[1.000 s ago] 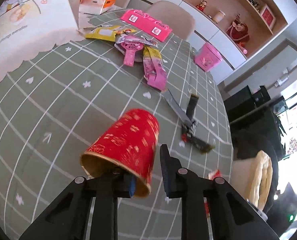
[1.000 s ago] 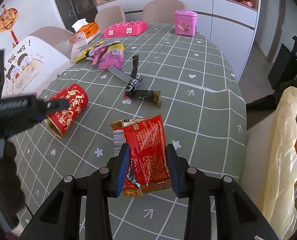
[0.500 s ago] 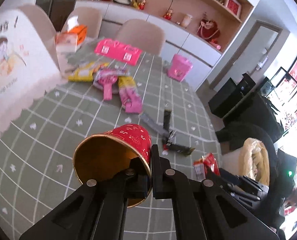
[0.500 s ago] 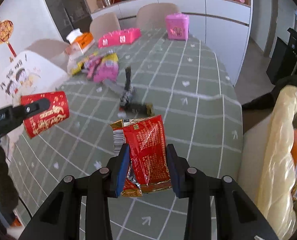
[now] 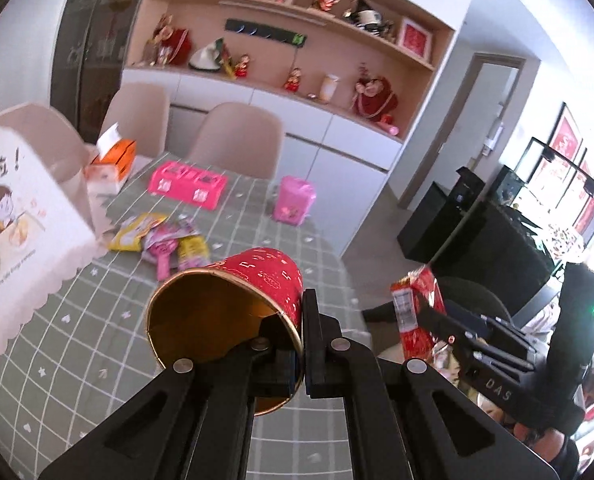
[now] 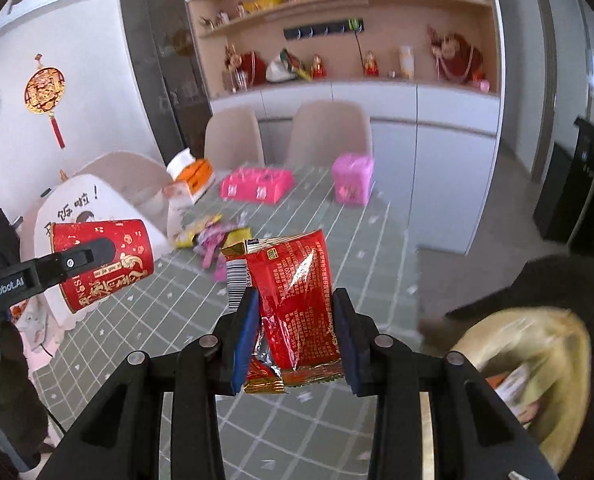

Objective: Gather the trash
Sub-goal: 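Lift and carry the red cup and red packet with both tools over the bin, then open both tools to drop the red cup and red packet into the bin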

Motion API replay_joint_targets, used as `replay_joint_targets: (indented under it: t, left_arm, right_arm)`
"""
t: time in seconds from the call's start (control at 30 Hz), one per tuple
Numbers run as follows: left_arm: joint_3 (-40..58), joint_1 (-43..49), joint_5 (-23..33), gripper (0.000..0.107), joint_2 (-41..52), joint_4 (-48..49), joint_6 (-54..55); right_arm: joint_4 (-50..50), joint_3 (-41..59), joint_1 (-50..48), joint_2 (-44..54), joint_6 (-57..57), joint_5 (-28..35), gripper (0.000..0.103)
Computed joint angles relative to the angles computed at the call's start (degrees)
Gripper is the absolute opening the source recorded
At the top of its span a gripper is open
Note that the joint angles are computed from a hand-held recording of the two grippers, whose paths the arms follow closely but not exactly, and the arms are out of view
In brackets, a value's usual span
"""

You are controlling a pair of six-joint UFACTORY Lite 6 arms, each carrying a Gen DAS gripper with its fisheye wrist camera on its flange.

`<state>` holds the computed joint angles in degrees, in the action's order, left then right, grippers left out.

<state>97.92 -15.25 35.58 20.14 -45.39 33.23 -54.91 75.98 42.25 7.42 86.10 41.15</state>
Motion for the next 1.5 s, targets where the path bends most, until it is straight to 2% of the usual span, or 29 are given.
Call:
replay_joint_targets:
  t: [0.2,0.43,0.53,0.67,0.97,1.13,1.23,1.3,1.37,1.5]
  left_arm:
    - [1.6,-11.2,-4.7,0.002,-1.0,9.7,-15.3]
    - [2.5,-25.0,-10.5,0.002,2.5,23.1,-34.9]
    - [3.3,-30.0,-12.6,0.002,5.8,27.5,-42.5]
    - [7.1,-34.0,-12.4,0.002,12.3,26.3,-46.1]
    - [15.5,-39.1,-10.0,0.002,26.6,16.8,-41.9]
    - [23.7,-40.9,-6.1,0.006,34.7,18.9,-44.4]
    - [21.9,-41.1,-7.3,0.009,33.6,16.5,-41.3]
    - [17.0,-40.6,-8.7,0.019,30.1,11.3,-36.5]
    - [11.4,-40.3,-9.7,0.046,25.7,10.6,-35.5]
    - [2.1,-39.6,-10.7,0.048,17.8,10.1,-34.2]
  right_arm:
    - [1.5,-11.6,-3.9,-16.4,-7.2,-0.2,0.034]
    - [12.9,-25.7,-17.6,-35.9,-27.6,-5.5,0.034]
    - [26.0,-30.7,-28.0,-42.3,-45.6,-10.2,0.034]
    - [45.7,-36.5,-40.9,-47.4,-69.6,-13.7,0.034]
    - [88.5,-45.1,-67.1,-48.9,-122.4,-12.0,0.034]
    - [94.5,-48.6,-71.7,-47.0,-131.2,-11.0,0.034]
    - [94.7,-50.0,-70.2,-46.2,-131.4,-11.5,0.034]
    - [95.0,-51.1,-68.3,-45.5,-131.6,-12.6,0.034]
    - [94.8,-51.7,-65.1,-44.3,-129.8,-14.7,0.034]
    - [98.1,-53.4,-60.5,-41.4,-131.1,-18.7,0.034]
